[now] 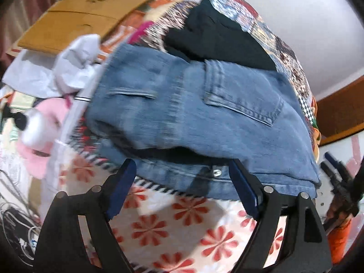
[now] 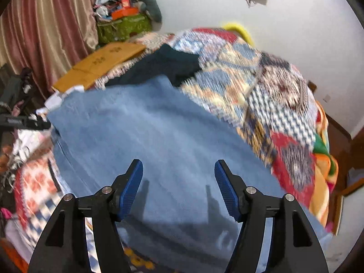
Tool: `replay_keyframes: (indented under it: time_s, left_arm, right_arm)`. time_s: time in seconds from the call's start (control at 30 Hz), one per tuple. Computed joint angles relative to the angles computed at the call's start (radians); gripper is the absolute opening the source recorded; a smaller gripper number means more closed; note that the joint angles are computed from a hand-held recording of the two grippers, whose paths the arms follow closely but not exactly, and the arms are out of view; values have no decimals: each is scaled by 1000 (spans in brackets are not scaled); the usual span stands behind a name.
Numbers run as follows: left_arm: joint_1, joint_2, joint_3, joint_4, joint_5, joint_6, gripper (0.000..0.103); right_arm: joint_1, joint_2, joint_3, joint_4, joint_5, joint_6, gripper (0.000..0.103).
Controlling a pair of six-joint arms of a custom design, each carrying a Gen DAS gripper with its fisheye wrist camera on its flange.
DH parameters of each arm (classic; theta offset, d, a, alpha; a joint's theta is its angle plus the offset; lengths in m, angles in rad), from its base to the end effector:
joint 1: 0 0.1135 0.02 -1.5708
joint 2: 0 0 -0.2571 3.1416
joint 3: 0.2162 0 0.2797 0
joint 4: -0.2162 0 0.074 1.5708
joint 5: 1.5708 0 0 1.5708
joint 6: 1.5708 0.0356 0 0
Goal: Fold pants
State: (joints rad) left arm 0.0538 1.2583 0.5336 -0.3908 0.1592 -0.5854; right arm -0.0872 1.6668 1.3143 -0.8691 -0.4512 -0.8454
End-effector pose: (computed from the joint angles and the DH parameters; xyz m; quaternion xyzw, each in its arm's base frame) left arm 0.2332 0.0069 0.1239 -0.2881 0.9276 -0.1338 0.1967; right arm 0.3580 -0.0157 0.2318 -0.3913 0.8773 0.1206 0.2503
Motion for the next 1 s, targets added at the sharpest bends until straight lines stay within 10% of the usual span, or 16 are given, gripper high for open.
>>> replay_keyframes:
  time_s: [0.23,1.0]
  left_arm:
    - [54,306,128,149,116,-36,88]
    - [160,208,-35,483,376,-302,90]
  right_arm:
    - [-44,133,79,-95,-48,40,62]
    - [-86,144,51,-79,-112,48,71]
